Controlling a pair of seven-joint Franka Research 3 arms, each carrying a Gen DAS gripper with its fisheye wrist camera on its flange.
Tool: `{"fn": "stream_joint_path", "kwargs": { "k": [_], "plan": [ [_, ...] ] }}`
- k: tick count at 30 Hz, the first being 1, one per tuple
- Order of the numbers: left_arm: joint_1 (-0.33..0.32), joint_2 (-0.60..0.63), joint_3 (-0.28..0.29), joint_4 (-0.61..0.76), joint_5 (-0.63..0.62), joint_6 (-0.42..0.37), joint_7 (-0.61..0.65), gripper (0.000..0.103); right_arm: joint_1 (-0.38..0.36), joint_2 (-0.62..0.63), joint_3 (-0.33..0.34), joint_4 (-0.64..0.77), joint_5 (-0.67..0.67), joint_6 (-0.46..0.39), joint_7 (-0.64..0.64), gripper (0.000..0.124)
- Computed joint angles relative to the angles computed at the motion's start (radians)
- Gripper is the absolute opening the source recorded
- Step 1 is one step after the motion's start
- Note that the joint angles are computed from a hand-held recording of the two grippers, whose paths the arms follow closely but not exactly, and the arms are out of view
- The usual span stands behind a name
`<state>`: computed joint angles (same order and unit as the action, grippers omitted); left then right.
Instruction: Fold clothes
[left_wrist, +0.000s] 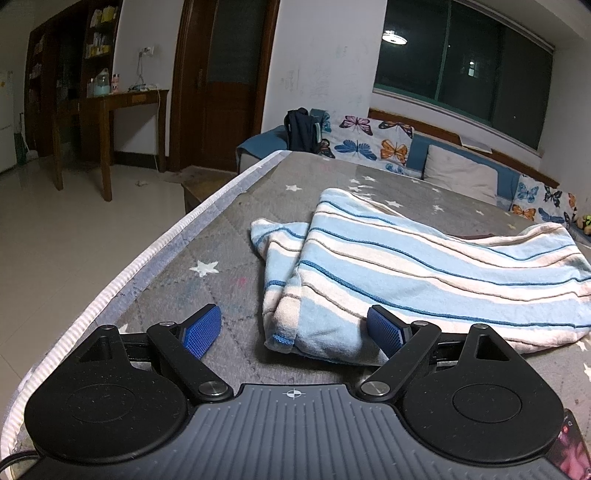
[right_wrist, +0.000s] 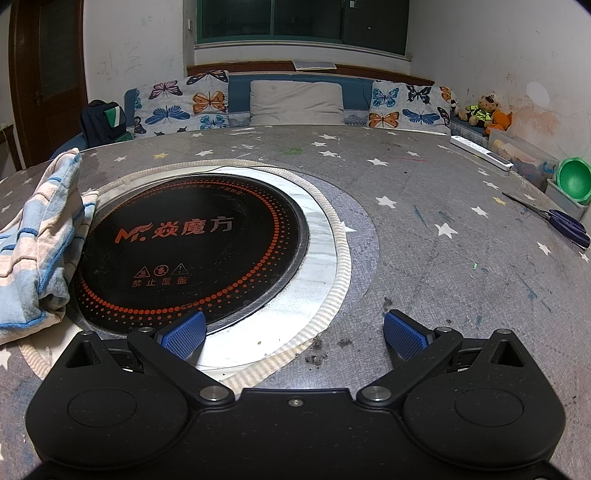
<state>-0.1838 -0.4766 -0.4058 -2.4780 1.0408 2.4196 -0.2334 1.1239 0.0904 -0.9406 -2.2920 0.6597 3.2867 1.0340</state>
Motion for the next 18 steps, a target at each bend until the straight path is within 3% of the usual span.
{"fn": "stream_joint_path", "kwargs": {
  "k": [18],
  "plan": [
    [-0.017,-0.023,0.002,-0.01,-0.077,-0.031,0.098,0.089,0.001,0.0,-0.002,0.0,-0.005,-0.001,0.004,0.103]
  ]
}}
